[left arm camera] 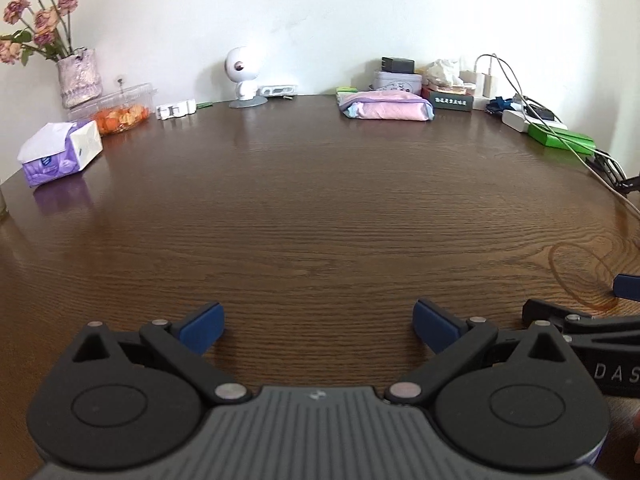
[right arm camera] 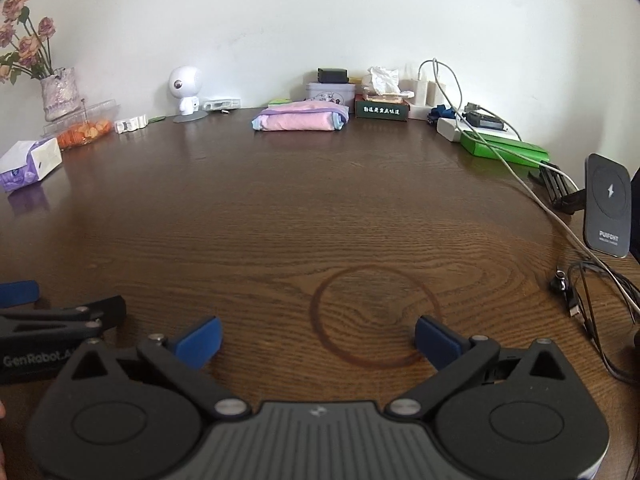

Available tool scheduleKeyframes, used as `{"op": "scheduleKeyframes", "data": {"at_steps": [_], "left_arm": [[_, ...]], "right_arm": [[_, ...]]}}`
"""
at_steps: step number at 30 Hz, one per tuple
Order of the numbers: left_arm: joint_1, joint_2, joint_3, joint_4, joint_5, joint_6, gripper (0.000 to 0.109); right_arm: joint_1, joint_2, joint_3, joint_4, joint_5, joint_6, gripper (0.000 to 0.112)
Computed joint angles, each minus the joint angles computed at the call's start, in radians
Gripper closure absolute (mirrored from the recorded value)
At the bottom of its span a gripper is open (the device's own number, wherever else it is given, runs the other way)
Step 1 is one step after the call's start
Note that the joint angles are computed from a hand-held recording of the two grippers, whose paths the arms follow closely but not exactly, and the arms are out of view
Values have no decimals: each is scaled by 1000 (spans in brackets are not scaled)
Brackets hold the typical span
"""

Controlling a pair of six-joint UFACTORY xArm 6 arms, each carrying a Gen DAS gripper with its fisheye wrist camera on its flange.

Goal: Fold clothes

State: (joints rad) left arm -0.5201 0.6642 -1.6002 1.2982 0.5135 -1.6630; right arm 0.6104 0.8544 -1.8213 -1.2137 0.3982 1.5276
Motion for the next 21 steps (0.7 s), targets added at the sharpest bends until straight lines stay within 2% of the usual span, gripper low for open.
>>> {"op": "scheduleKeyframes", "data": {"at_steps": [4, 13, 18, 21], "left_arm": [[4, 2, -3, -15, -12, 10, 6], [18, -11, 21, 24, -51, -7, 6], [-2, -8, 14, 13, -4, -26, 6], [4, -12, 20, 19, -17, -24, 6]], "right_arm": [[7, -5, 9, -36, 15, 45, 9], [3, -11, 17, -45, 3, 49, 9], [2, -11, 18, -48, 2, 53, 9], [1, -13, 22, -55, -1, 57, 9]]}}
